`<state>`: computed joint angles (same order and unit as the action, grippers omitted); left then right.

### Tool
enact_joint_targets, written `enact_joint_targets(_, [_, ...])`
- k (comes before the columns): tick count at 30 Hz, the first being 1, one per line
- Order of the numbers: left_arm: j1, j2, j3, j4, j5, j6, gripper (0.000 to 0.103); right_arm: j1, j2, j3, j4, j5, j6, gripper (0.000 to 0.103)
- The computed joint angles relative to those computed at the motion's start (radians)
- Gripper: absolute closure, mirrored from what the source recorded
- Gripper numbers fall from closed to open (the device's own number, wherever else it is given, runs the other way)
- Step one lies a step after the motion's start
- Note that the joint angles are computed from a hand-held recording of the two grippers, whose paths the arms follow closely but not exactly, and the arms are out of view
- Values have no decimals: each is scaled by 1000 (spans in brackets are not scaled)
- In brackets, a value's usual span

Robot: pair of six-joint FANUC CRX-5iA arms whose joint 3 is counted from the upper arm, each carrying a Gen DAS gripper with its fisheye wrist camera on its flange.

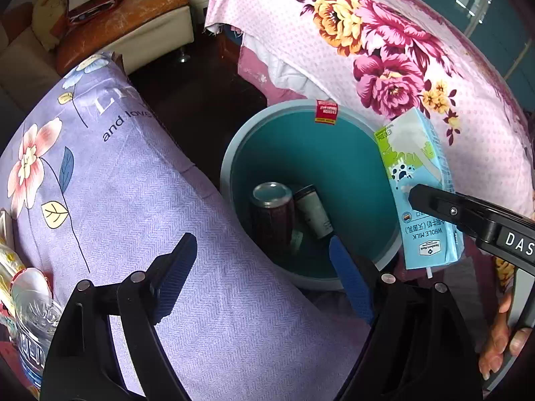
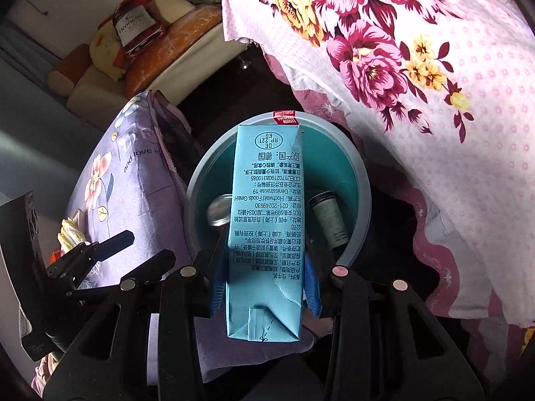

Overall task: Collect trash
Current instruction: 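Carry the carton and can over the wastebasket and release both, then grasp the blue-label water bottle with the right tool while the left tool grasps the pink cup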

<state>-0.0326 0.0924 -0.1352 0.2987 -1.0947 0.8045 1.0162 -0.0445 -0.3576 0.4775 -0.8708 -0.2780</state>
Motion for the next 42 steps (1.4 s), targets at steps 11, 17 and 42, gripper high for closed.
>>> enact_joint_targets(11, [74, -30, -30, 39, -30, -57, 12, -15, 66, 82, -88, -20, 83, 65])
enact_joint_targets(17, [122, -53, -56, 63, -50, -91, 11, 2, 95, 131, -88, -67, 97, 47])
enact_joint_targets(42, [578, -222, -124, 252, -99, -355, 7, 92, 438, 721, -206, -323, 446, 20])
